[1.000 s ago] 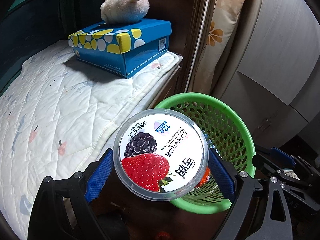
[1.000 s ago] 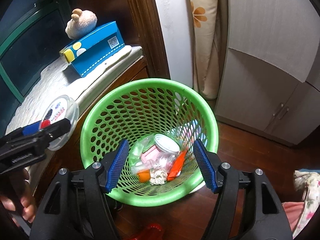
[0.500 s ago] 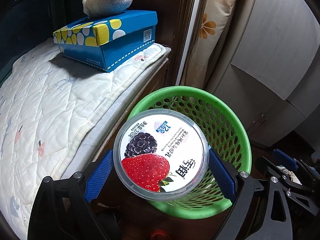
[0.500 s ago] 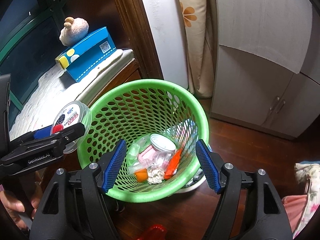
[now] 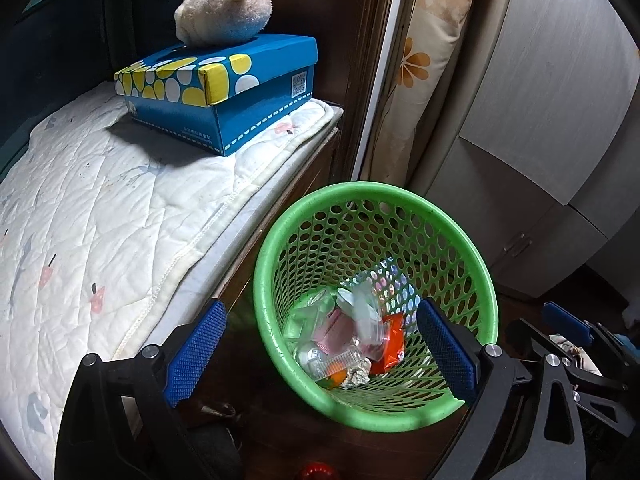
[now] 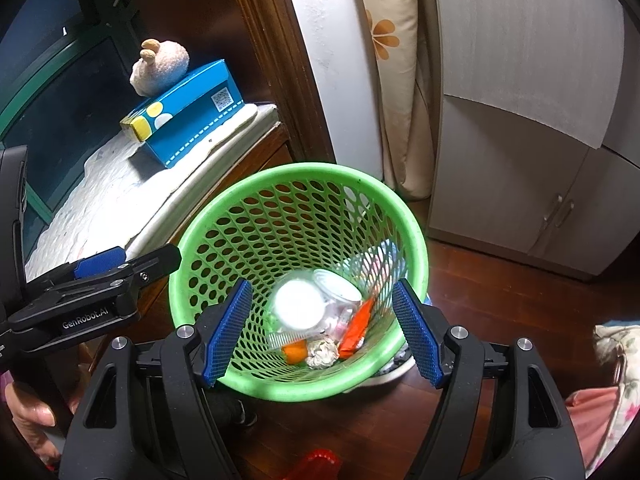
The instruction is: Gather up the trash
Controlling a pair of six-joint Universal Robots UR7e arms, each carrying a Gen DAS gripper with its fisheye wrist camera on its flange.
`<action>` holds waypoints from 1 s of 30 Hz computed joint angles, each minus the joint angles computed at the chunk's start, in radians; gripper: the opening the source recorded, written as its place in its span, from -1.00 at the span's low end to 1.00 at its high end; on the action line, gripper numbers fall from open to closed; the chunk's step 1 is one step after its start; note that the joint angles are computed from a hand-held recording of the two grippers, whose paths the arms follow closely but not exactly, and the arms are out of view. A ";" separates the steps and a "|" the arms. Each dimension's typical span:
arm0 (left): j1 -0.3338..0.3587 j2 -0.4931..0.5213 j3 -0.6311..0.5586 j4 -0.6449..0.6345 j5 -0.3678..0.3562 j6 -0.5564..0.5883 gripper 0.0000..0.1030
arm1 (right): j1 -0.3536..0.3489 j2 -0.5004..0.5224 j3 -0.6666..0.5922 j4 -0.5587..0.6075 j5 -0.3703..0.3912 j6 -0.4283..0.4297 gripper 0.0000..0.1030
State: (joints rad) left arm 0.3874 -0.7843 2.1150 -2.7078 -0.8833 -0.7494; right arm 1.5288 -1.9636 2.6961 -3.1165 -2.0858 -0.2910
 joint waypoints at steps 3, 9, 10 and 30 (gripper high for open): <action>-0.006 -0.026 0.014 0.011 0.015 -0.016 0.80 | 0.026 0.007 -0.002 0.001 -0.012 0.011 0.42; -0.028 -0.102 0.059 0.053 0.054 -0.070 0.80 | 0.085 0.037 -0.010 0.007 -0.032 0.037 0.44; -0.031 -0.117 0.068 0.068 0.062 -0.085 0.81 | 0.097 0.043 -0.011 0.007 -0.036 0.044 0.44; -0.139 -0.502 0.209 0.616 0.249 -0.491 0.85 | 0.414 0.298 -0.088 -0.021 -0.088 0.157 0.65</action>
State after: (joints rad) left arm 0.2489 -1.2862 2.3237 -2.0914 -0.6346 -1.2406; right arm 1.9424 -1.6660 2.6083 -3.1378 -2.1733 -0.1344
